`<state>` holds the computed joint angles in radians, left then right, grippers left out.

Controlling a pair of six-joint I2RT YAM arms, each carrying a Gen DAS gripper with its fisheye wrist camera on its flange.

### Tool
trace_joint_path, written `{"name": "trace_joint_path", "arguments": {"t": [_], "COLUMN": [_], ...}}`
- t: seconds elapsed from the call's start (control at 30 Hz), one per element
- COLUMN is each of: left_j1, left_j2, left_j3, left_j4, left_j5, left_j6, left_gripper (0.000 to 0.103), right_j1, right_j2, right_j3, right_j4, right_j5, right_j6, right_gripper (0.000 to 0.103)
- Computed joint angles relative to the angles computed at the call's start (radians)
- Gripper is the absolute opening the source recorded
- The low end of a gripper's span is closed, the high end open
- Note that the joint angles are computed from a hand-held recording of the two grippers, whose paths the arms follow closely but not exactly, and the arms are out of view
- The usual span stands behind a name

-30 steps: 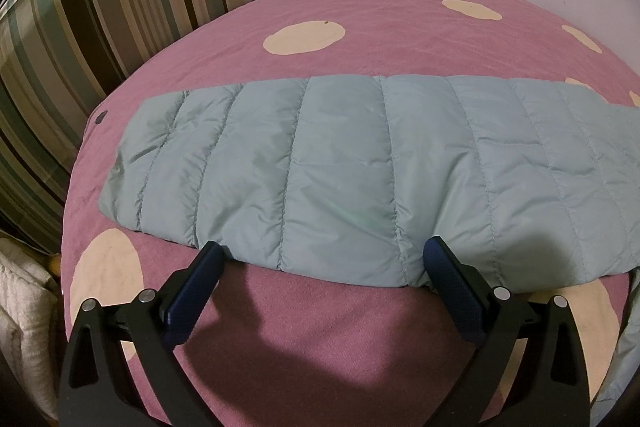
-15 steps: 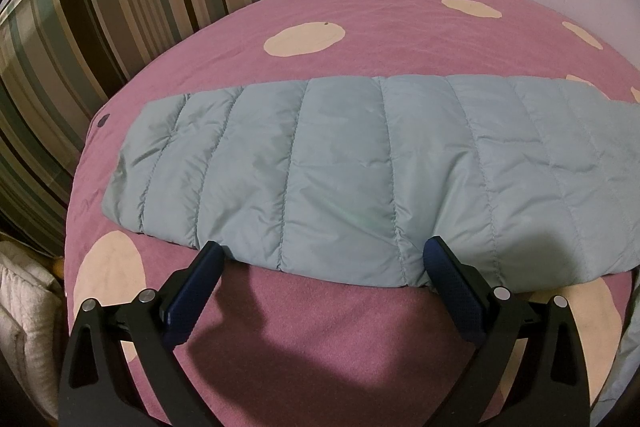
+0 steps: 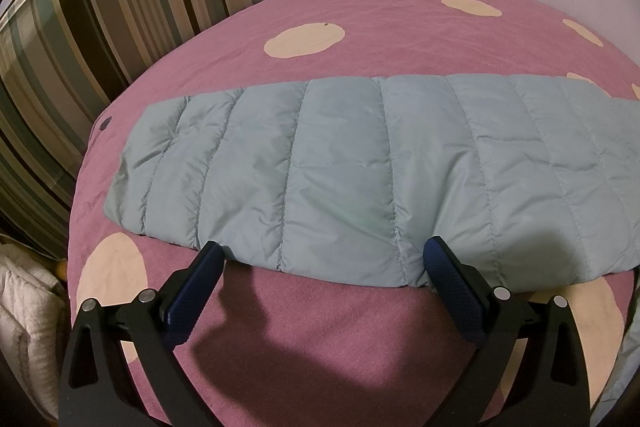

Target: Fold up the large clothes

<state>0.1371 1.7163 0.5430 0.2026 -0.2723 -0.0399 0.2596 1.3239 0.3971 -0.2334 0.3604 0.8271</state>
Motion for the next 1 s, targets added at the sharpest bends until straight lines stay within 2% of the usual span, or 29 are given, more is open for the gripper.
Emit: {"name": "trace_joint_path", "arguments": {"t": [0.1,0.2,0.3,0.37,0.47,0.6,0.7,0.77,1.0], "left_j1": [-0.002,0.001,-0.001,-0.001,0.003,0.003,-0.001,0.004,0.004], "left_j2": [-0.001,0.003,0.003,0.003,0.002,0.002,0.002,0.003,0.006], "left_j3": [0.0,0.004,0.004,0.004,0.003,0.003,0.002,0.003,0.004], "left_j4": [0.001,-0.002,0.0,0.0,0.0,-0.001,-0.001,-0.002,0.0], "left_j5": [-0.003,0.003,-0.002,-0.002,0.004,0.004,0.001,0.006,0.009], "left_j6": [0.001,-0.001,0.0,0.001,0.002,0.002,-0.002,0.001,-0.002], "left_gripper": [0.099,0.099,0.099,0.099,0.099,0.099,0.099,0.099,0.099], "right_j1": [0.004,0.074,0.219,0.352,0.513,0.566,0.551,0.558,0.6], "right_j2": [-0.018,-0.101,-0.217,-0.27,-0.236,-0.136,-0.055,-0.013,0.041], "right_j3": [0.011,0.036,0.053,0.06,0.081,0.072,0.02,0.002,0.013], "right_j4": [-0.024,-0.145,-0.288,-0.369,-0.427,-0.38,-0.269,-0.223,-0.222], "right_j5": [0.009,0.073,0.155,0.204,0.249,0.22,0.183,0.195,0.245], "right_j6": [0.002,0.063,0.191,0.32,0.473,0.53,0.526,0.522,0.554], "right_gripper": [0.028,0.029,0.031,0.035,0.036,0.036,0.037,0.037,0.038]}}
